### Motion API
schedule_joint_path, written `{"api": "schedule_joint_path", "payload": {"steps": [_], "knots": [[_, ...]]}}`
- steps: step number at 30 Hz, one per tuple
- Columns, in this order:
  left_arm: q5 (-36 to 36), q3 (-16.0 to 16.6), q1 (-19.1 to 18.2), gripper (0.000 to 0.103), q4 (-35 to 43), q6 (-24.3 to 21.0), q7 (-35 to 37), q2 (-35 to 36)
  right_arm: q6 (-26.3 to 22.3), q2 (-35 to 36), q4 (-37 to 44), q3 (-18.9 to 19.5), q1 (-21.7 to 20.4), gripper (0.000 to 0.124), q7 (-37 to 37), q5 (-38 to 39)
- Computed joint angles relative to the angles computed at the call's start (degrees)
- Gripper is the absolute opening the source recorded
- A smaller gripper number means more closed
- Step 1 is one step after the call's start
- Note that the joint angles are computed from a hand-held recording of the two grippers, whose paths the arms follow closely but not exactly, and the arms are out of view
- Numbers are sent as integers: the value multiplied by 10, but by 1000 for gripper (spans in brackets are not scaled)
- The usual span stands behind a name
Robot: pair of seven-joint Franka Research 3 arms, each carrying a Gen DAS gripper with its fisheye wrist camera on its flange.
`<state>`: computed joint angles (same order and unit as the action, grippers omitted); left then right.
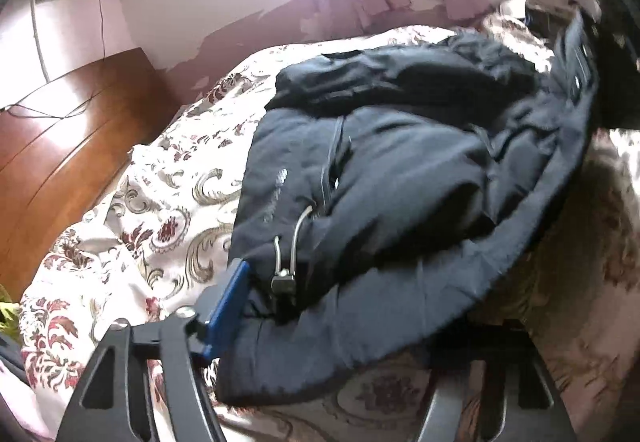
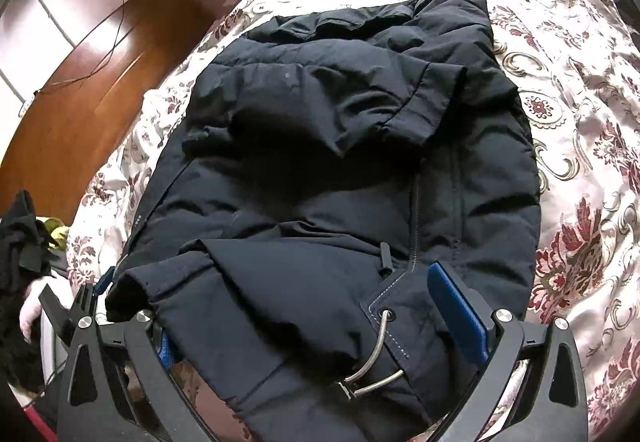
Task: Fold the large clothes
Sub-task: 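Grasp the jacket side edge with the left tool while the right tool grasps it too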
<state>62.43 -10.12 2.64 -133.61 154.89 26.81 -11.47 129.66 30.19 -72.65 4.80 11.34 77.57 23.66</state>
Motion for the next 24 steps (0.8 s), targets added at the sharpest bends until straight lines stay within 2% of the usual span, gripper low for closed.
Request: {"api": "schedule_joint_path", "payload": {"steps": [2,6,13,16,17,18,19,21,23,24], "knots": [[-14,6,0,54,12,10,18,4,10,-7,-12,1,-5,102,-3,8],[-21,8,3,48,39,16,35,10,44,-33,-54,1,-11,102,-14,22],[-26,8,7,37,69,29,51,9,155,-110,-182,0,-7,101,-97,16],[-23,4,7,33,80,24,59,15,188,-137,-235,-5,0,101,-116,5],[-19,3,7,31,81,22,59,15,198,-144,-249,-6,2,95,-120,3],[-13,2,6,30,83,20,60,16,215,-154,-271,-4,3,82,-133,5],[-10,1,5,28,85,17,61,17,224,-161,-285,-2,3,75,-143,9],[-12,1,1,25,84,16,64,15,243,-175,-314,0,7,50,-154,12],[-10,-1,-1,23,78,14,60,10,270,-192,-347,6,11,36,-174,25],[-5,-2,-1,22,74,12,55,6,285,-198,-362,4,16,33,-173,21]]}}
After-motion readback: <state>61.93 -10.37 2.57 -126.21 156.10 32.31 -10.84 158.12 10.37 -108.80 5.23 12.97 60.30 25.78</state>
